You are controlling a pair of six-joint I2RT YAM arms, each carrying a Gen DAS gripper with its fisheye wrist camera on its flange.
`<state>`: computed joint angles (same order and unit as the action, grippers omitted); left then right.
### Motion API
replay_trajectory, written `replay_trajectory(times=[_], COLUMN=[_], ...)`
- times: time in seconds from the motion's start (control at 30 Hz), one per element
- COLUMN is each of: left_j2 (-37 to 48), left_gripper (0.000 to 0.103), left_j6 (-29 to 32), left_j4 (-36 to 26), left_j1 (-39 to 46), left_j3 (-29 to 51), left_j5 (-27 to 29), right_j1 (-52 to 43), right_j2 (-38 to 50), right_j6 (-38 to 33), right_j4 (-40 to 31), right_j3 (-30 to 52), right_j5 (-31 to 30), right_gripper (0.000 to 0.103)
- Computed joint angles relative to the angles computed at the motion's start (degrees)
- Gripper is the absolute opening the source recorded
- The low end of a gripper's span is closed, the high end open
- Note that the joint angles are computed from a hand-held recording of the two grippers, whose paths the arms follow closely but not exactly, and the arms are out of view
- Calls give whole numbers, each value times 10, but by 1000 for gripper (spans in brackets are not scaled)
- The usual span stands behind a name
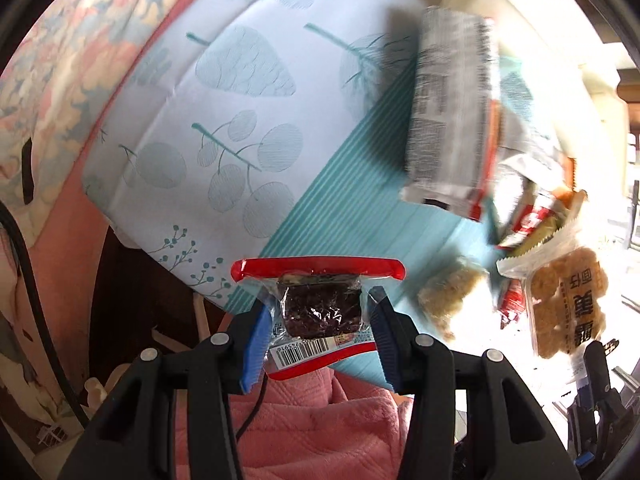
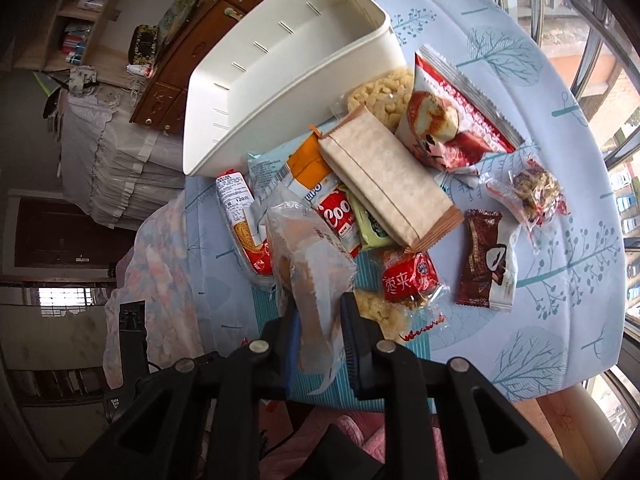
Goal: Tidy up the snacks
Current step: 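Close the left gripper on the jerky packet while the right gripper grasps the cookie tray, then carry the jerky packet into the white bin with the left gripper while the right gripper places the cookie tray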
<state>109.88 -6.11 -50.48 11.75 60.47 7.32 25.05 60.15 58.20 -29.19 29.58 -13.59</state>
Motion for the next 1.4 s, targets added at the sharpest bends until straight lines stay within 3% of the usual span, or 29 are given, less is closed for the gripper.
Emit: replay_trajectory(times=[0.37, 0.6, 0.77, 1.03, 1.4], left_j2=[-150, -153, -139, -98, -15], left_gripper=[46, 46, 46, 46, 46], left_j6=[4, 13, 25, 47, 64], left_j4=[-49, -123, -127, -92, 39], left_j1=[-58, -90, -106, -128, -139], left_j3=[-7, 116, 177, 250, 306], left_j5=[17, 27, 49, 98, 150], right_j1=[20, 22, 22, -18, -58], right_j2=[-80, -69, -49, 5, 114], right_j6=[-57, -106, -151, -198, -274], right_j4=[-62, -62, -57, -15, 115], right_j3=[61, 109, 147, 182, 203], right_j5=[89, 139, 189, 213, 242], right_gripper=[19, 19, 19, 19, 18])
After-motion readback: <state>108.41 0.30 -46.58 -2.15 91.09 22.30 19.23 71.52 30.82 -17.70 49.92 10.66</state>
